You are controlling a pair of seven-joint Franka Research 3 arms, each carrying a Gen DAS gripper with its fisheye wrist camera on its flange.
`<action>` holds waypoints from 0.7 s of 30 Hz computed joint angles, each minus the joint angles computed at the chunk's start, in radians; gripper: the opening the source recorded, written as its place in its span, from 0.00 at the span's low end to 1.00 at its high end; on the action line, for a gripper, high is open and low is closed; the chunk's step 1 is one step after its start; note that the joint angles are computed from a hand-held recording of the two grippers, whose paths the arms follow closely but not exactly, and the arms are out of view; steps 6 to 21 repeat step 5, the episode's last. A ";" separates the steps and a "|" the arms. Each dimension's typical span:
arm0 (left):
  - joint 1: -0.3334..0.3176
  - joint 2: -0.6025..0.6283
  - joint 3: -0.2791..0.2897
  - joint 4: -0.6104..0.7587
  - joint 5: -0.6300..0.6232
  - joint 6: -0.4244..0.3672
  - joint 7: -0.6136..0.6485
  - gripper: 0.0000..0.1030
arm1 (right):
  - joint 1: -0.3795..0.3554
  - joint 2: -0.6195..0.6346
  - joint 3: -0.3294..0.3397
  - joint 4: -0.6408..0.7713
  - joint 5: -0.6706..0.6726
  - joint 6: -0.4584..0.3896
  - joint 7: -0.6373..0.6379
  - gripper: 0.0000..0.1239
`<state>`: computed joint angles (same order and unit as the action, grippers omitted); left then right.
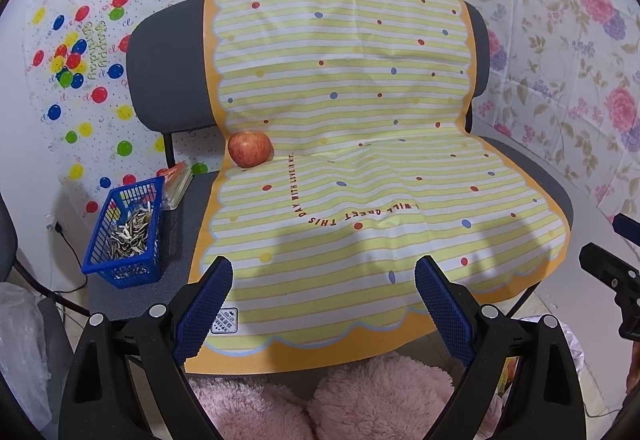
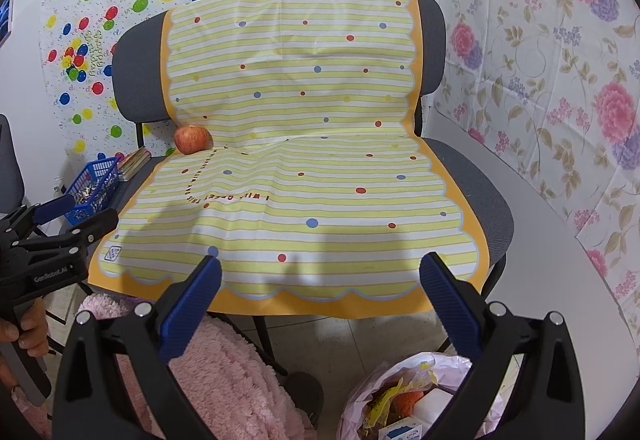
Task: Collect trash
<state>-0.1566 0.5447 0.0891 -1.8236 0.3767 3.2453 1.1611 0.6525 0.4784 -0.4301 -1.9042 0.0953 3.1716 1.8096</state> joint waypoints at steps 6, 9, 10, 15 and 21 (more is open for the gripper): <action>0.041 0.041 -0.047 0.059 0.003 -0.052 0.021 0.89 | -0.108 0.078 0.069 0.119 -0.001 -0.029 -0.039 0.78; 0.041 0.041 -0.047 0.059 0.003 -0.052 0.021 0.89 | -0.108 0.078 0.069 0.119 -0.001 -0.029 -0.039 0.78; 0.041 0.041 -0.047 0.059 0.003 -0.052 0.021 0.89 | -0.108 0.078 0.069 0.119 -0.001 -0.029 -0.039 0.78; 0.041 0.041 -0.047 0.059 0.003 -0.052 0.021 0.89 | -0.108 0.078 0.069 0.119 -0.001 -0.029 -0.039 0.78; 0.041 0.041 -0.047 0.059 0.003 -0.052 0.021 0.89 | -0.108 0.078 0.069 0.119 -0.001 -0.029 -0.039 0.78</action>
